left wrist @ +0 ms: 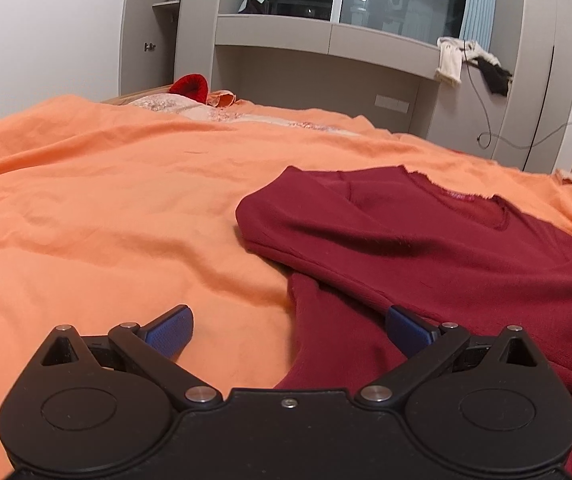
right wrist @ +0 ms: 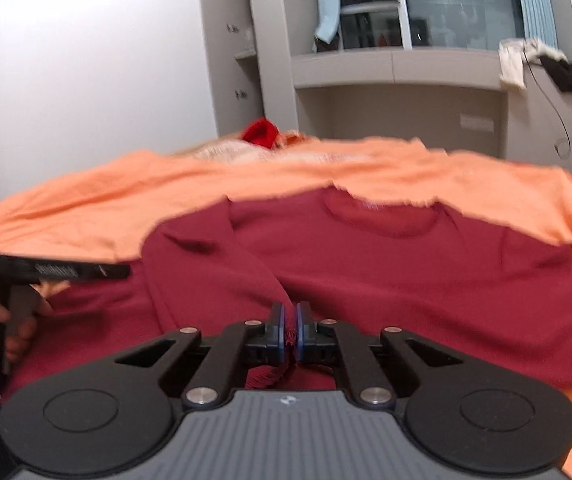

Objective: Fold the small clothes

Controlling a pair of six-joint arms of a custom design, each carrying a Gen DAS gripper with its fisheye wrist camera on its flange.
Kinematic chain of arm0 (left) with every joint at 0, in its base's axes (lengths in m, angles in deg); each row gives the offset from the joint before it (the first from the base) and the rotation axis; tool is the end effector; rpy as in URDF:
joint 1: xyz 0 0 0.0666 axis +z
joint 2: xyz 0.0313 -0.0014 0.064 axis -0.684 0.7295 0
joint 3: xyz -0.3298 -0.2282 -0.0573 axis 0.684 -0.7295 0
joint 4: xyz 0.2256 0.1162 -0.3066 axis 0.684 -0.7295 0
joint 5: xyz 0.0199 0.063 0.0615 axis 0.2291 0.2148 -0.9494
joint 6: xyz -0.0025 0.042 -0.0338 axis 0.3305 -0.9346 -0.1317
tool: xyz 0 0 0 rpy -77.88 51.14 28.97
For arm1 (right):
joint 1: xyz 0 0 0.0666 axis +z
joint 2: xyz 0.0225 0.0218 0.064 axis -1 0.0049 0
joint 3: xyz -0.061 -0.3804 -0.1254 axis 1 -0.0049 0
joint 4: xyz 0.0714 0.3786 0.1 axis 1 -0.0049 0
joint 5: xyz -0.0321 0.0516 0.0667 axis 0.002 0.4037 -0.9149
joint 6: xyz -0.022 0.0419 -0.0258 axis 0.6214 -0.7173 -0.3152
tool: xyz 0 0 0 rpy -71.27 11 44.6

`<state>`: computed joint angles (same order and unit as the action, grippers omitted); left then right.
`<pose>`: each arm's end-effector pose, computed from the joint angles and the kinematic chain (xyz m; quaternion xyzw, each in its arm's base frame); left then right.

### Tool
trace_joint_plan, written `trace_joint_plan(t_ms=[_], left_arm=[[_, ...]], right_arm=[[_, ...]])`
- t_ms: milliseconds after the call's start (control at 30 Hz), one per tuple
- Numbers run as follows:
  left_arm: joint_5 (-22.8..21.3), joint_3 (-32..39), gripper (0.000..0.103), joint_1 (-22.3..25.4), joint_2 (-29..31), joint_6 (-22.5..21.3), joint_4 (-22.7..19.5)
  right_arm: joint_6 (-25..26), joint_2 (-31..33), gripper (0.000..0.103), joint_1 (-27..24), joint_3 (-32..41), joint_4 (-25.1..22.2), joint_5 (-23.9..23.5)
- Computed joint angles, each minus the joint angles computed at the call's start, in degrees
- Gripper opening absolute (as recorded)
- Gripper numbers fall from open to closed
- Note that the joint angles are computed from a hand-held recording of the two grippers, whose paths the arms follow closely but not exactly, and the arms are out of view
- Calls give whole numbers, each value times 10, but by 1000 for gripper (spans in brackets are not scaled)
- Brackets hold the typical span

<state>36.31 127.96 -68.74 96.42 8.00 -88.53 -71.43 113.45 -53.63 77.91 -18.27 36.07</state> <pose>0.4218 -0.1834 0.3316 -0.1379 0.8687 0.0055 0.4758 0.4192 0.3070 0.3359 -0.2179 0.8380 0.2076 0.4551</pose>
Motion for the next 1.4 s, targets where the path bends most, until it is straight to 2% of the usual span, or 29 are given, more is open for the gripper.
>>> trace_joint_plan(t_ms=[100, 133, 167, 233, 300, 367, 500, 633, 700, 767, 833, 900, 967, 1000, 1033, 1067, 1100, 1133, 1167, 1267, 1400], left_arm=[[5, -4, 102, -1, -2, 8, 17], [4, -4, 102, -1, -1, 9, 20], [1, -3, 102, -1, -1, 9, 22], [-11, 2, 102, -1, 3, 5, 25], [-30, 11, 102, 0, 8, -5, 25], [-50, 24, 102, 6, 14, -9, 17], [-50, 43, 102, 41, 25, 6, 3], [8, 58, 102, 85, 31, 59, -40], [27, 62, 102, 98, 31, 70, -62], [44, 58, 102, 102, 26, 53, -68], [64, 50, 102, 99, 19, 11, -65], [79, 38, 102, 92, 11, -35, -54], [92, 25, 102, 86, 2, -73, -35], [90, 22, 102, 83, 0, -79, -28], [93, 20, 102, 82, -2, -84, -18], [102, 17, 102, 82, -5, -87, -9], [112, 14, 102, 82, -6, -88, 1], [117, 14, 102, 81, -5, -92, 7], [117, 15, 102, 78, -4, -99, 8], [106, 26, 102, 68, 9, -132, -4], [91, 53, 102, 58, 39, -158, -57]], right_arm=[[-6, 7, 17, 2, -2, -11, 15], [-7, 3, 31, 3, -5, -9, 22], [-6, 0, 50, 5, -10, -3, 29], [-4, -7, 65, 8, -22, 16, 37], [4, -9, 69, 12, -29, 27, 40], [17, -7, 84, 18, -33, 31, 48], [60, 3, 91, 29, -39, 32, 67], [63, 6, 98, 29, -43, 38, 69], [49, 5, 100, 25, -43, 39, 61], [38, 7, 100, 20, -40, 38, 52], [31, 10, 100, 16, -38, 37, 42], [25, 10, 98, 13, -40, 41, 29], [17, 9, 82, 9, -40, 44, 10], [8, 8, 78, 6, -40, 47, 1], [-3, 7, 68, 4, -41, 51, -3], [-14, 7, 50, 3, -41, 53, -5], [-22, 7, 40, 2, -38, 49, -4], [-29, 9, 23, 1, -33, 40, -4], [-36, 10, 14, 1, -29, 34, -5], [-56, 7, 6, -1, -22, 34, -10], [-75, -19, 6, -8, -38, 103, -17]])
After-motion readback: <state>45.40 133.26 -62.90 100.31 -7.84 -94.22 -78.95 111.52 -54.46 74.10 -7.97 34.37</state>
